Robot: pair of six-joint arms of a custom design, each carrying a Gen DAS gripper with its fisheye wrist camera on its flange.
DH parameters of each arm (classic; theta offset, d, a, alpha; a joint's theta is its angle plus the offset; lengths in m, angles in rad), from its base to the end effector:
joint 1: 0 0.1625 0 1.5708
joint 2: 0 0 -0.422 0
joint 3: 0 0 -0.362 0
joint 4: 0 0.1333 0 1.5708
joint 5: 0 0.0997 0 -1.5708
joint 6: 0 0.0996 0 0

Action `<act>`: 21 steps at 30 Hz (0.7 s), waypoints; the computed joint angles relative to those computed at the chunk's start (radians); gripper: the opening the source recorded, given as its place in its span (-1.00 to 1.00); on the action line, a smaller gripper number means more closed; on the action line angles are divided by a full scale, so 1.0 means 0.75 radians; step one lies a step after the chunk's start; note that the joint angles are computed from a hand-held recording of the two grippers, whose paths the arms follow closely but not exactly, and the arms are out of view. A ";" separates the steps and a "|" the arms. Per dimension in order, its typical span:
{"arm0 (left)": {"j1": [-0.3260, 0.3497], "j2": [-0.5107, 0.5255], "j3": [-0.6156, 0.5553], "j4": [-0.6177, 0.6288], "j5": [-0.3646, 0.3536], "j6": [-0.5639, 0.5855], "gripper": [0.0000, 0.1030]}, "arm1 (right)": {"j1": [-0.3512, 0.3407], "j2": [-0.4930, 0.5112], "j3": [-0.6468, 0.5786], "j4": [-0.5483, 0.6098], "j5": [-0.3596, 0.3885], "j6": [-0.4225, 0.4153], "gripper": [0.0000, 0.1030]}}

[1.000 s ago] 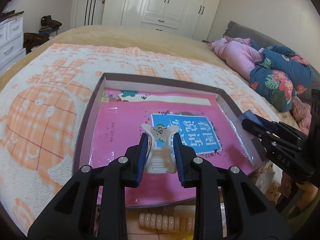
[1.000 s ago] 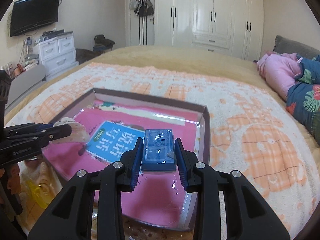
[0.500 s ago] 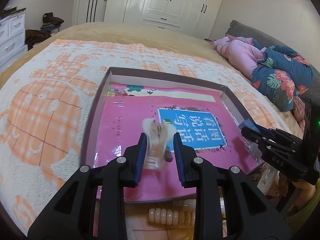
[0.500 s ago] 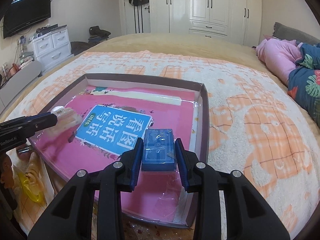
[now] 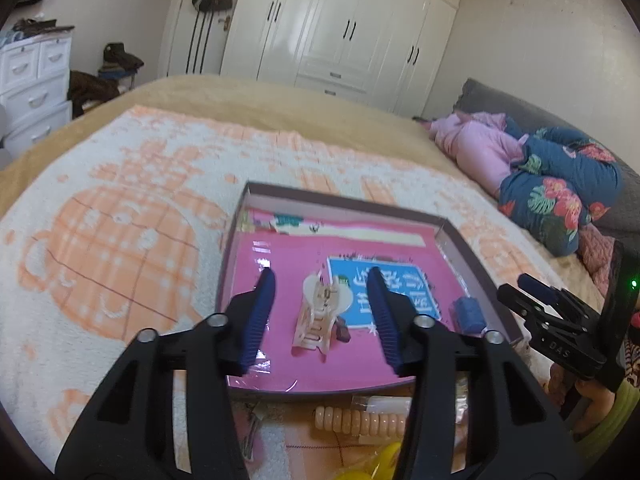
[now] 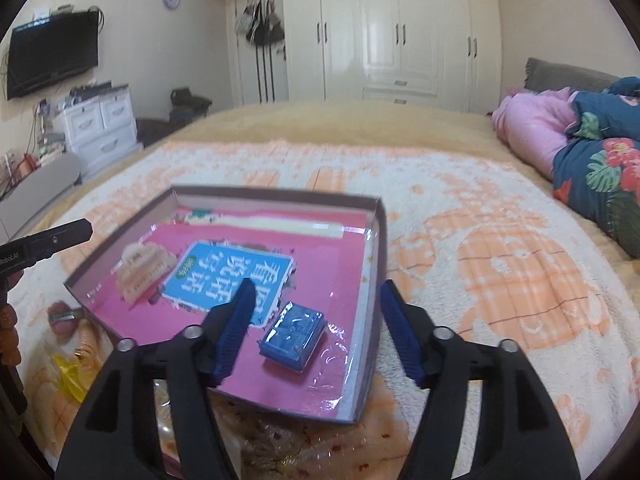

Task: Organize jewelry
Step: 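Withdraw both tools from the tray toward the remaining jewelry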

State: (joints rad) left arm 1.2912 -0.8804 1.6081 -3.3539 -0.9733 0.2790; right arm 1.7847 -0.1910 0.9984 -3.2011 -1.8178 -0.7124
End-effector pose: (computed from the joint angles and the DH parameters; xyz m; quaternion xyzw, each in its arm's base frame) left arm -0.0001 -0.6865 0.2932 0.0852 0.8346 -0.4813 0.2541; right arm 0.2770 -0.7618 -0.0115 0.3623 -0.8357 0.3568 0.2073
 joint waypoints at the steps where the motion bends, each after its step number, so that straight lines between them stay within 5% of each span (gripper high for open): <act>1: -0.005 -0.003 0.009 -0.022 0.002 0.009 -0.12 | 0.002 -0.007 0.016 -0.025 0.005 -0.003 0.27; 12: -0.073 -0.047 0.160 -0.397 -0.058 0.178 0.76 | 0.006 -0.123 0.292 -0.411 0.157 -0.041 0.66; 21: -0.119 -0.072 0.237 -0.500 -0.034 0.252 0.78 | 0.003 -0.201 0.455 -0.493 0.206 -0.056 0.73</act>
